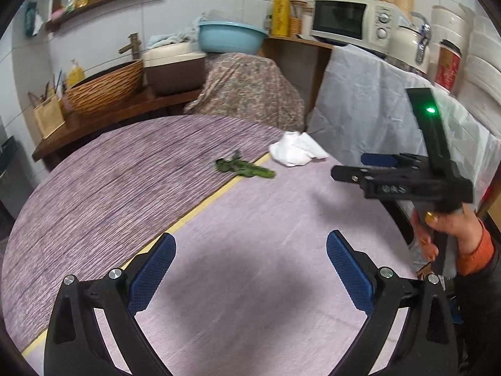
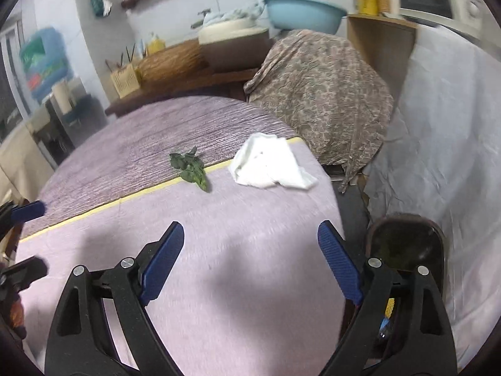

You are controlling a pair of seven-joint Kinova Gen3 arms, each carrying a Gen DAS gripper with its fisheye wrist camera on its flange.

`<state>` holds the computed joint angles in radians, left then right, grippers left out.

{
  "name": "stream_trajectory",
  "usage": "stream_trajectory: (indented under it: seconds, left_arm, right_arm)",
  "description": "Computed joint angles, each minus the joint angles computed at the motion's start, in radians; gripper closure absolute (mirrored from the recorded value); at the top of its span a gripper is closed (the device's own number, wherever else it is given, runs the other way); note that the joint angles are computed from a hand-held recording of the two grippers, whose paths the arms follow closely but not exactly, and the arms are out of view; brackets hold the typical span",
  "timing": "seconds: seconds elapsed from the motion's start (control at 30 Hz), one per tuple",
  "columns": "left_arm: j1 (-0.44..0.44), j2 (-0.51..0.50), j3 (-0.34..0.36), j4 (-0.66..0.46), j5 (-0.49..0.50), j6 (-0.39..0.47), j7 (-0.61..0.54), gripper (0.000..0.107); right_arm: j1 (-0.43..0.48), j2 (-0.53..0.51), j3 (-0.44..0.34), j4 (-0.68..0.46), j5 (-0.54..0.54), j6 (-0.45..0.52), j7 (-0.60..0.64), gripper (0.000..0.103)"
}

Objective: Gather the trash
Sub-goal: 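Move both tools back over the table toward the tissue and leaves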

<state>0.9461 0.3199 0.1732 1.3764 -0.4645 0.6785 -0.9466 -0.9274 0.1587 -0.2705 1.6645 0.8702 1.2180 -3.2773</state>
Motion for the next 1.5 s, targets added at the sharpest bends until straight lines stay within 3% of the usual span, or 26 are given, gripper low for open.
stream_trajectory:
  seconds: [0.33,0.4,0.47,0.57,0.6,0.67,0.77,1.0,1.27,1.4,1.43,1.5]
  left_arm:
    - [-0.078,-0.036,0.011,0.066,0.044,-0.047,-0.031,0.012]
    - [-0.089,-0.032,0.016,0.064,0.060,-0.051,-0.046,0.012]
    - [-0.088,-0.026,0.013,0.060,0.064,-0.051,-0.050,0.012]
    - [-0.095,-0.017,0.017,0.053,0.084,-0.053,-0.069,0.012]
    - [-0.092,-0.015,0.015,0.050,0.086,-0.052,-0.071,0.012]
    - [-0.086,-0.008,0.011,0.041,0.087,-0.048,-0.073,0.012]
    - [-0.082,0.000,0.007,0.033,0.094,-0.045,-0.076,0.012]
    - [-0.054,0.041,-0.021,-0.015,0.072,-0.013,-0.053,0.012]
    - [-0.028,0.143,-0.043,-0.171,0.078,0.057,-0.072,0.012]
    - [-0.028,0.183,-0.045,-0.242,0.116,0.084,-0.080,0.012]
    - [-0.029,0.186,-0.046,-0.246,0.128,0.078,-0.080,0.012]
    - [-0.014,0.196,-0.062,-0.265,0.123,0.087,-0.076,0.012]
  right_arm:
    - [0.059,0.150,0.100,-0.166,-0.118,-0.020,0.255,0.017]
    - [0.058,0.163,0.112,-0.174,-0.133,-0.025,0.281,0.022]
    - [0.062,0.172,0.121,-0.185,-0.153,-0.025,0.317,0.047]
    - [0.058,0.180,0.134,-0.190,-0.168,-0.026,0.337,0.071]
    - [0.060,0.178,0.137,-0.186,-0.172,-0.036,0.339,0.074]
    - [0.055,0.175,0.144,-0.177,-0.167,-0.045,0.330,0.089]
    - [0.059,0.158,0.147,-0.152,-0.166,-0.075,0.307,0.098]
    - [0.064,0.085,0.129,-0.063,-0.117,-0.156,0.191,0.100]
    - [0.041,0.022,0.072,-0.011,-0.028,-0.109,0.083,0.100]
    - [0.052,0.020,0.054,-0.008,-0.005,-0.089,0.112,0.099]
    - [0.058,0.022,0.056,-0.009,-0.004,-0.086,0.111,0.092]
    - [0.093,0.020,0.065,-0.007,-0.029,-0.123,0.124,0.056]
